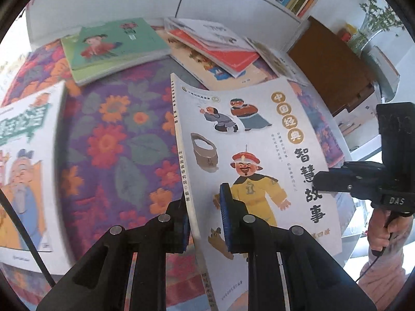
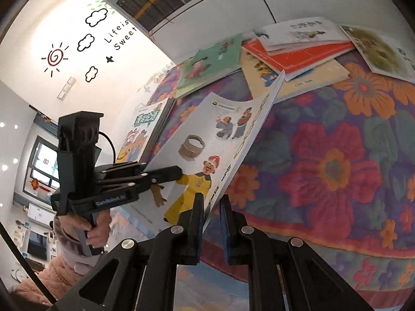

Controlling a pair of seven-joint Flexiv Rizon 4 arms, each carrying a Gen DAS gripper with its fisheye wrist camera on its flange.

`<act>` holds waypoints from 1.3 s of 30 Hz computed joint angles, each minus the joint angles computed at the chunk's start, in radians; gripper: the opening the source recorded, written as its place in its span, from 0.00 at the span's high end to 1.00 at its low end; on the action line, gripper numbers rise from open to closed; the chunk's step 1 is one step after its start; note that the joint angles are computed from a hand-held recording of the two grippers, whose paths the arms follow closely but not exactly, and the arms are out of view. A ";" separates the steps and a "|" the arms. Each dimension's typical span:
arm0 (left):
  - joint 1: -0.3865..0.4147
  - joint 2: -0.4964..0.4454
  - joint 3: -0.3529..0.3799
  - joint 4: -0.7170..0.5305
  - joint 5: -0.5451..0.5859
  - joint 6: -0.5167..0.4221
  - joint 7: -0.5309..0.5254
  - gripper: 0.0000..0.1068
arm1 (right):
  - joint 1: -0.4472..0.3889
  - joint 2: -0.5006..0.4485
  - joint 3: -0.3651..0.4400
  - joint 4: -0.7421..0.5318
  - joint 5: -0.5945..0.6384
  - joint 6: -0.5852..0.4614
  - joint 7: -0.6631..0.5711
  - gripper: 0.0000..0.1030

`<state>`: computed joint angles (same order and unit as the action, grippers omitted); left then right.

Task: Organize books

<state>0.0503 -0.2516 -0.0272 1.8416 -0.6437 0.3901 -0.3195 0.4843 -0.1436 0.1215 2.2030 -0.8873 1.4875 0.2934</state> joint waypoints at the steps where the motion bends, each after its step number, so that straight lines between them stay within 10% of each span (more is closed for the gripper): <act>1: 0.003 0.005 0.002 -0.001 -0.006 0.009 0.005 0.84 | 0.003 -0.006 -0.003 -0.007 -0.006 0.006 0.008 0.89; 39: 0.152 -0.166 -0.030 -0.214 -0.152 0.186 0.014 0.84 | 0.118 -0.397 -0.008 -0.627 0.452 -0.138 -0.585 0.89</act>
